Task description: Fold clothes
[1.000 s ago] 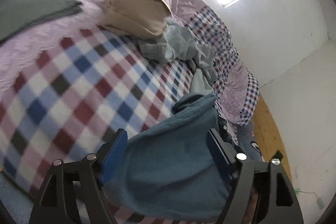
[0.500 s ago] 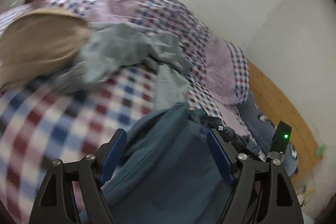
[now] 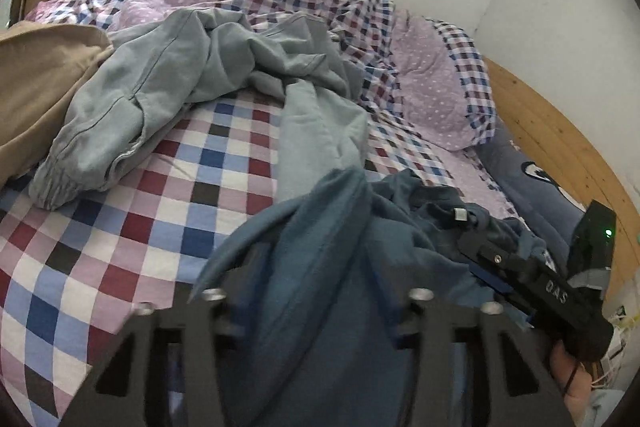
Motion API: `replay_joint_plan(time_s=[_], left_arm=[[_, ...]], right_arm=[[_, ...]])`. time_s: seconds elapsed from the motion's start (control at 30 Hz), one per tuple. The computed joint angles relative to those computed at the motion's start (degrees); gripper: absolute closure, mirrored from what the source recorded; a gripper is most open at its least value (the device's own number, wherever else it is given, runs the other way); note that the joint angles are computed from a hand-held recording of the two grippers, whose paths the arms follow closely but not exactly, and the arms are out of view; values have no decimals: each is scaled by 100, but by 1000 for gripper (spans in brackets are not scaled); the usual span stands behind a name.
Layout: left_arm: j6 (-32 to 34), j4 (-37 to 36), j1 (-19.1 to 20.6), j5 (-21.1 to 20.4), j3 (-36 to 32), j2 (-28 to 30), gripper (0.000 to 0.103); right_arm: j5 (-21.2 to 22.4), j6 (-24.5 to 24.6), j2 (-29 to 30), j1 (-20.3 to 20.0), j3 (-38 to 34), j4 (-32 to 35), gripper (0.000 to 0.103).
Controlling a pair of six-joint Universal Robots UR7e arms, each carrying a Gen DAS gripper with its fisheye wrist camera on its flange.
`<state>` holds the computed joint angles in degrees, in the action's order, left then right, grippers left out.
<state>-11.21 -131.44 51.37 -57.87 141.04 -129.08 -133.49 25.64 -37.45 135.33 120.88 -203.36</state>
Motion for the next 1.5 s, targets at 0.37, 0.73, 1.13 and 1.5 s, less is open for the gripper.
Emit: replay_joint_plan(time_s=[0.37, 0.73, 1.13, 1.5], left_arm=[[401, 608, -570, -1562, 177, -915, 99], [507, 2039, -681, -3109, 152, -858, 93], [555, 420, 1159, -3011, -809, -456, 24], [-415, 357, 2600, -3331, -1113, 557, 24]], right_arm=[[600, 18, -272, -265, 462, -1293, 7], [855, 208, -424, -377, 558, -1094, 7], [639, 146, -277, -265, 299, -243, 7], [314, 102, -269, -167, 225, -130, 7]])
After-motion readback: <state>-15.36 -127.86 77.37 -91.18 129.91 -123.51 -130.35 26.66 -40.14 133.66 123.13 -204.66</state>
